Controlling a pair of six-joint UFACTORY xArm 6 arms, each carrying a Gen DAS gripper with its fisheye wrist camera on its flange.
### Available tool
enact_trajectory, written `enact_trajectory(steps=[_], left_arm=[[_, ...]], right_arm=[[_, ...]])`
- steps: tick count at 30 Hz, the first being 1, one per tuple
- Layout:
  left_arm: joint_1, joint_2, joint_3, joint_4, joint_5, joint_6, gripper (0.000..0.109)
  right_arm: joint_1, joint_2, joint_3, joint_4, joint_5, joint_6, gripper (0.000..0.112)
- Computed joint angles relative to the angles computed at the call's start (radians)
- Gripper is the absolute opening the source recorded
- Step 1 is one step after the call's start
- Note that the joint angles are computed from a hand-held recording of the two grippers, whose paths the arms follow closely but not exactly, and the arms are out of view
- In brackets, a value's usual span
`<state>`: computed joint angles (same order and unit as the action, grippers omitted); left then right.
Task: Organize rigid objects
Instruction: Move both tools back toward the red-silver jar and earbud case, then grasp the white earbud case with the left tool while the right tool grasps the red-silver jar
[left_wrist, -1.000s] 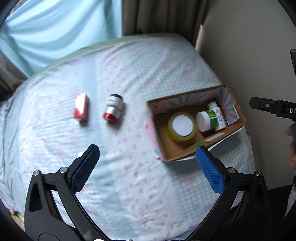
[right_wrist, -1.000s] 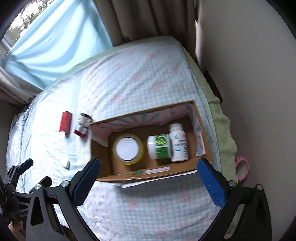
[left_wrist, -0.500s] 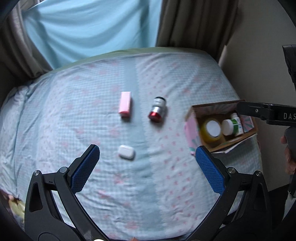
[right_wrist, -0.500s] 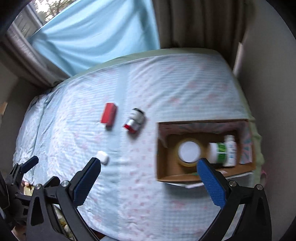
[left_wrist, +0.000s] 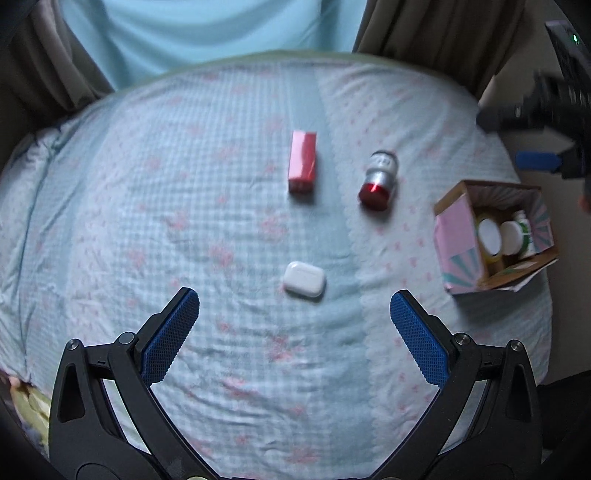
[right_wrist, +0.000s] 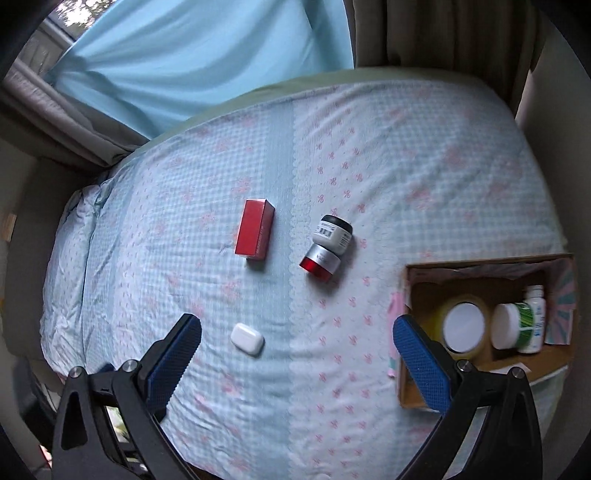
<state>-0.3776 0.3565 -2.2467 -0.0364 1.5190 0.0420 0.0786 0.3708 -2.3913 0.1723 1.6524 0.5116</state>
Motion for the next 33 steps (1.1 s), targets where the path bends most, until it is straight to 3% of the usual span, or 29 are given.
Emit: enact_trajectory(steps=[9,14,20,24,28,33], left_arm=[[-0.005,0.119,0.055,0.008,-0.062,0.065,0.103],[-0.02,0.15,0.13,0.021,-0.135,0.104,0.103],[-0.032,0.182,0.188,0.037,-0.187,0.134,0.101],[-0.034,0.199,0.214,0.031,-0.198,0.133,0.097],[-0.044,0.19,0.265,0.031,-0.231,0.14,0.09],[-0.058,0.169,0.316,0.038,-0.286,0.151,0.088]], right_arm=[[-0.077,0.224,-0.136,0.072,-0.002,0.046,0.103],[-0.109,0.255,-0.056,0.134,-0.108,0.094,0.103],[-0.121,0.429,-0.23,0.16,-0.063,0.132,0.103],[-0.125,0.484,-0.257,0.173,-0.059,0.153,0.103],[-0.129,0.529,-0.279,0.187,-0.042,0.191,0.097],[-0.132,0.493,-0.175,0.183,-0.079,0.222,0.085]])
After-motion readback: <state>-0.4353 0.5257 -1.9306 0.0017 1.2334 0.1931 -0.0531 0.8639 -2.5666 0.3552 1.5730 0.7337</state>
